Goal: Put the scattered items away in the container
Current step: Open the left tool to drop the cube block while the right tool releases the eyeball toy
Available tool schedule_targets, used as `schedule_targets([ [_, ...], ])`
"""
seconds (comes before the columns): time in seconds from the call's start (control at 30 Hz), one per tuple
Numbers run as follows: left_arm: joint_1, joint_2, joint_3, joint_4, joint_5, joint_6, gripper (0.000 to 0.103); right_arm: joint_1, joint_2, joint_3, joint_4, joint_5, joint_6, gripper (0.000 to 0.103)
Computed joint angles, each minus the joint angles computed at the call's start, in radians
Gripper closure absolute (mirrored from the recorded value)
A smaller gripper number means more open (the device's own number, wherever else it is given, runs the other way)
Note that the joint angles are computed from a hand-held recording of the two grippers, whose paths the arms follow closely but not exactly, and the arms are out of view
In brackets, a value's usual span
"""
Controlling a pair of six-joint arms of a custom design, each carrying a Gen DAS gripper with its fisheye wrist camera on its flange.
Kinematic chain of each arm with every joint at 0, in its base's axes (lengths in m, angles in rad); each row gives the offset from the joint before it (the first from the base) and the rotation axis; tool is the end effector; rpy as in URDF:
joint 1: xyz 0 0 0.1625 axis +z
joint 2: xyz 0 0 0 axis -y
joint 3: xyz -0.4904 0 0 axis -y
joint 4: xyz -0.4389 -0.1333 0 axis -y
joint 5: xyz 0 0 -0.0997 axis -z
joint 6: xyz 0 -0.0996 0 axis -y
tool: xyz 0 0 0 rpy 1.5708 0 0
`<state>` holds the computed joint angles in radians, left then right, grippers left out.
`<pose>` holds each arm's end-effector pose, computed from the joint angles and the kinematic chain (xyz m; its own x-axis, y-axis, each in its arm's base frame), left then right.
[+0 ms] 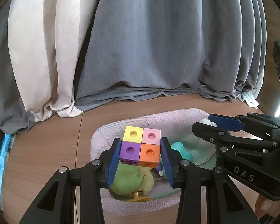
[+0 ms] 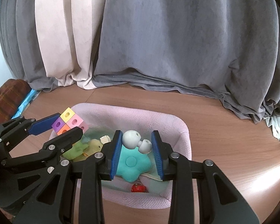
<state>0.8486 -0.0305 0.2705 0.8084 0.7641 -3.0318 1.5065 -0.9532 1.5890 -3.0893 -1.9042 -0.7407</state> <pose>-0.4175 -0.7843 -0.0363 -0.6900 0.2572 -0.6766 0.6524 0.6259 -0.4274 0.0508 -0.7780 0.3189 -0.7115 -0.1967 0.6746 -0.5953 0.6789 -0.4298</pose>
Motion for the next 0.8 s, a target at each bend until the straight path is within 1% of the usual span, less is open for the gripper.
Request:
schedule_targets([
  [0.13,0.005,0.009,-0.017,0.022,0.01,-0.013,0.064,-0.001,0.001,0.0,0.003,-0.004,-0.001,0.074],
  [0.27,0.002,-0.004,0.009,0.004,0.002,-0.013,0.063,-0.001,0.002,0.0,-0.002,-0.004,-0.005,0.073],
  [0.3,0.002,0.0,0.001,0.013,0.002,-0.016,0.056,0.001,0.004,0.002,-0.016,-0.01,-0.014,0.07],
  [0.33,0.001,0.006,-0.01,0.021,-0.007,-0.017,0.052,0.004,0.008,0.005,-0.039,-0.023,-0.027,0.058],
  [0.37,-0.002,0.007,-0.01,0.017,-0.026,-0.013,0.046,0.007,0.013,0.006,-0.063,-0.038,-0.037,0.056],
  [0.4,-0.004,-0.002,0.009,0.0,-0.041,-0.007,0.041,0.008,0.017,0.005,-0.082,-0.051,-0.044,0.051],
  [0.43,-0.003,-0.016,0.037,-0.019,-0.042,-0.006,0.039,0.007,0.017,0.005,-0.083,-0.051,-0.041,0.046],
  [0.47,-0.002,-0.026,0.052,-0.025,-0.037,-0.014,0.033,0.004,0.014,0.003,-0.074,-0.047,-0.031,0.043],
  [0.5,-0.001,-0.032,0.062,-0.028,-0.037,-0.023,0.025,0.001,0.012,0.001,-0.067,-0.044,-0.022,0.038],
  [0.53,0.0,-0.037,0.072,-0.032,-0.037,-0.028,0.021,-0.002,0.011,-0.001,-0.065,-0.043,-0.015,0.035],
  [0.57,0.001,-0.047,0.089,-0.043,-0.034,-0.027,0.016,-0.004,0.01,-0.003,-0.062,-0.043,-0.012,0.033],
  [0.63,0.0,-0.054,0.102,-0.052,-0.036,-0.019,0.016,-0.007,0.007,-0.002,-0.057,-0.037,-0.009,0.031],
  [0.8,-0.005,-0.058,0.114,-0.068,-0.055,0.002,0.016,-0.007,0.004,0.001,-0.056,-0.038,-0.004,0.031],
])
